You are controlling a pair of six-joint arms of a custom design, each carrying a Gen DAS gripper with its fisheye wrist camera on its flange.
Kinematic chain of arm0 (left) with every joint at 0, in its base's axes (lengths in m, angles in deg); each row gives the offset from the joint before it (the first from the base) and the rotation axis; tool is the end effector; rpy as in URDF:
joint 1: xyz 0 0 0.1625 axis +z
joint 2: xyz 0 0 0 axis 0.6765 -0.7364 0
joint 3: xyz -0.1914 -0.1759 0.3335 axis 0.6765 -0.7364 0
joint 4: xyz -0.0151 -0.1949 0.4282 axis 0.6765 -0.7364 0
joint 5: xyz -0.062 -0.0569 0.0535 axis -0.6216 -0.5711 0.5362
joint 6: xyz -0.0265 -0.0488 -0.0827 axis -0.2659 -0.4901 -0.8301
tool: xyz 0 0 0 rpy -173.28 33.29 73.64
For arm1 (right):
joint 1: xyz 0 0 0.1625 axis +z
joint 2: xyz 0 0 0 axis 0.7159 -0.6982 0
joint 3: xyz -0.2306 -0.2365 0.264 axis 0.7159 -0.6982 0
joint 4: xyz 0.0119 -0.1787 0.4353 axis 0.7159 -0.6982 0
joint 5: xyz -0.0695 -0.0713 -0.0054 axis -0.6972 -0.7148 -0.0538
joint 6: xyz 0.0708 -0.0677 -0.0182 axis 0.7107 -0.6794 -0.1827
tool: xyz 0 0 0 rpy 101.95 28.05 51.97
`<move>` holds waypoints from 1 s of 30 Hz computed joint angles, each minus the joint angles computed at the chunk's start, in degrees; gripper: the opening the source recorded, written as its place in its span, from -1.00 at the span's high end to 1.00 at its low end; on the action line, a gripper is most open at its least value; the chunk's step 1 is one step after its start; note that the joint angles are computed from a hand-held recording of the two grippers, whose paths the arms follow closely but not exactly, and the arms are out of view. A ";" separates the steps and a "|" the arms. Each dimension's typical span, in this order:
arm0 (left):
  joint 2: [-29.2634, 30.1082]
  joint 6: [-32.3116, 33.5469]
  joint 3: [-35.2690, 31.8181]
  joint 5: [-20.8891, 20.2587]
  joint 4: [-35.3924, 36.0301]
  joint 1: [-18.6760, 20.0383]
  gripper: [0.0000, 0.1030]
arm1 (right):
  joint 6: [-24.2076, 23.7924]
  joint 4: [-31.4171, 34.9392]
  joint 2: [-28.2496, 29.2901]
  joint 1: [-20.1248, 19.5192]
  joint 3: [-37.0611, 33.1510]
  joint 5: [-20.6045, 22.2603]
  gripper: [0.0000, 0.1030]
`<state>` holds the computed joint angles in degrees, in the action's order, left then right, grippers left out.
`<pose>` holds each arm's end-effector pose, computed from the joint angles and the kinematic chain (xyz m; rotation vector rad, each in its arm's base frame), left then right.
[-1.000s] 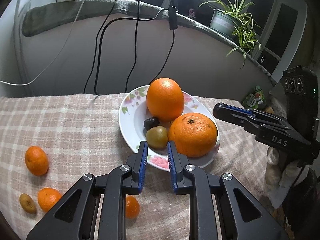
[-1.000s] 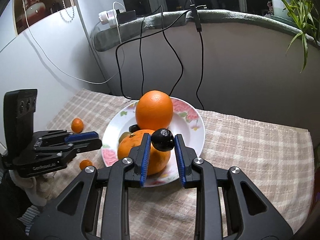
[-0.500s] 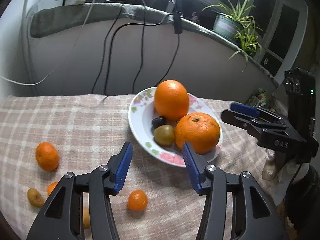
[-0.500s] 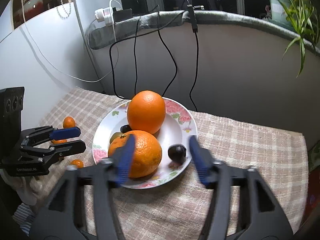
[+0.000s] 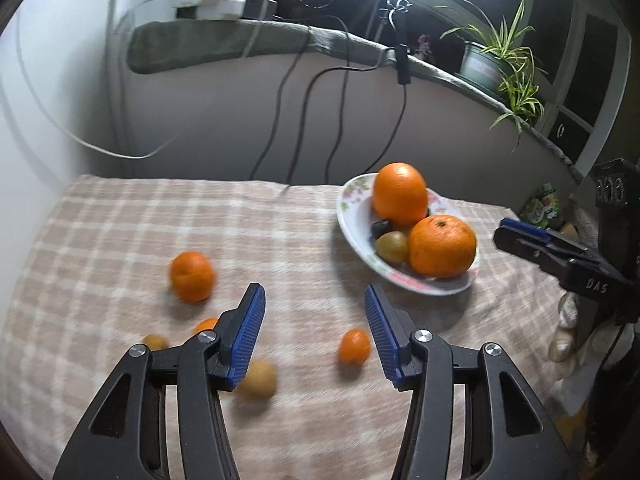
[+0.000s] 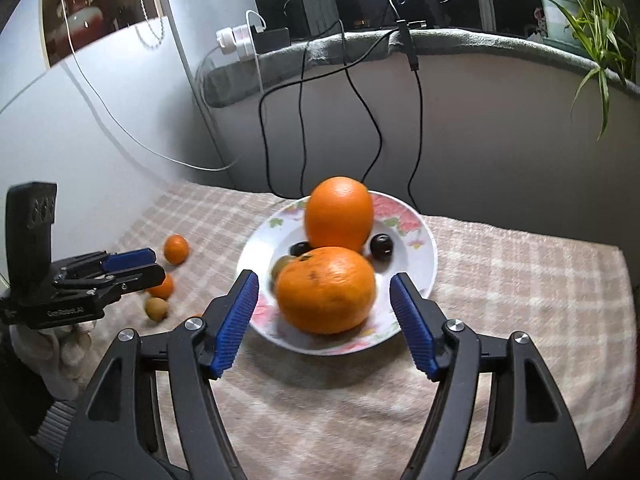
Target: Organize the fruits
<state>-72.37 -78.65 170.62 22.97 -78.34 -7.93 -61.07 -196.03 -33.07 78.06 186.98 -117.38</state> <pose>-0.1230 -0.3137 0.2488 0.8553 2.5618 -0.7070 0.2511 -0.2456 0.1221 0.4905 -2.4472 1.0738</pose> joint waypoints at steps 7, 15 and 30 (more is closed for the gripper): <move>-8.75 -4.75 0.27 3.65 11.63 -0.03 0.01 | 1.57 5.66 1.46 3.62 -1.44 -0.49 -0.38; -15.47 -5.48 0.94 4.19 17.36 2.23 0.02 | 2.26 8.57 6.34 6.68 -3.52 0.94 -0.38; -12.29 -2.58 2.82 -0.87 12.85 3.23 0.35 | 3.05 12.99 12.95 5.42 -7.77 5.08 0.00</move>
